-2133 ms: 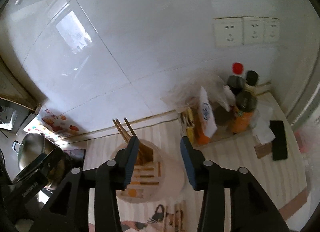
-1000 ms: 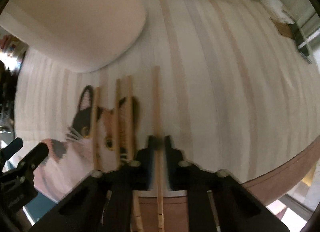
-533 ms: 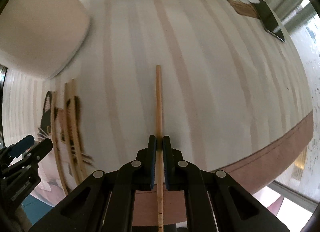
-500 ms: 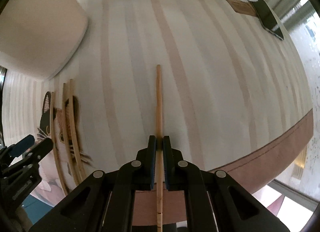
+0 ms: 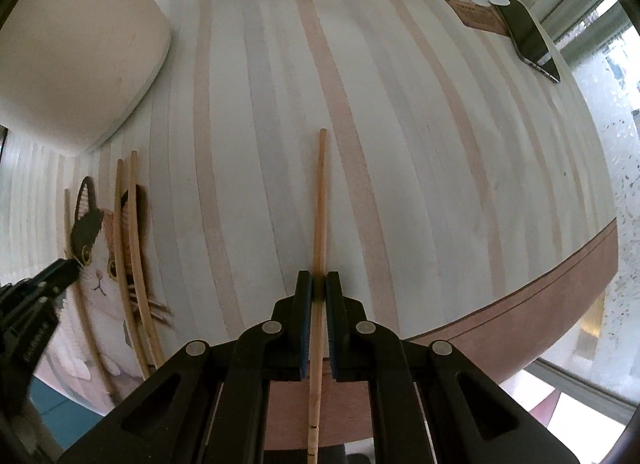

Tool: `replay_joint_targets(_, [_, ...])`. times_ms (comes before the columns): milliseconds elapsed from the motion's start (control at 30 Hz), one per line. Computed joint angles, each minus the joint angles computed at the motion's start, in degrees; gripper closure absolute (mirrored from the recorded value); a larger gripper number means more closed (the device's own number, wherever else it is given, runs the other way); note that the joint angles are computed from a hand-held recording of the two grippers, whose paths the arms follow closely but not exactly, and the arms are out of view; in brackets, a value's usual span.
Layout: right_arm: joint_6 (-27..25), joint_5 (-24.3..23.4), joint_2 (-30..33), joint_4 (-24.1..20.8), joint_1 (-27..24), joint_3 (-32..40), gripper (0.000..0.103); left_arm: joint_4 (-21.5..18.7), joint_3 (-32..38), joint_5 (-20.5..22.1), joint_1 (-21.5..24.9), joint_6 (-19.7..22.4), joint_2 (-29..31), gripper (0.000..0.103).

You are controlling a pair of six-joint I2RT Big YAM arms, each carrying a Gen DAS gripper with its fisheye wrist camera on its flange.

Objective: Organize utensils
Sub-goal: 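Close the left tool on a chopstick while the right tool grasps another chopstick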

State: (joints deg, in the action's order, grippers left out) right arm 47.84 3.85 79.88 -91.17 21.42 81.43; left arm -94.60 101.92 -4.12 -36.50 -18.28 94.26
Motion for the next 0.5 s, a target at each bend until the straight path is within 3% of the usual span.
replay_joint_targets(133, [0.13, 0.01, 1.09, 0.36, 1.4, 0.86, 0.096, -0.14, -1.67, 0.88, 1.75, -1.09, -1.51, 0.098])
replay_joint_targets(300, [-1.09, -1.8, 2.5, 1.28, 2.36, 2.71, 0.096, -0.65, -1.1, 1.89, 3.97, 1.02, -1.75, 0.098])
replay_joint_targets(500, [-2.58, -1.38, 5.26, -0.34, 3.63, 5.75, 0.096, -1.01, -0.99, 2.42, 3.73, 0.78, -1.87, 0.097])
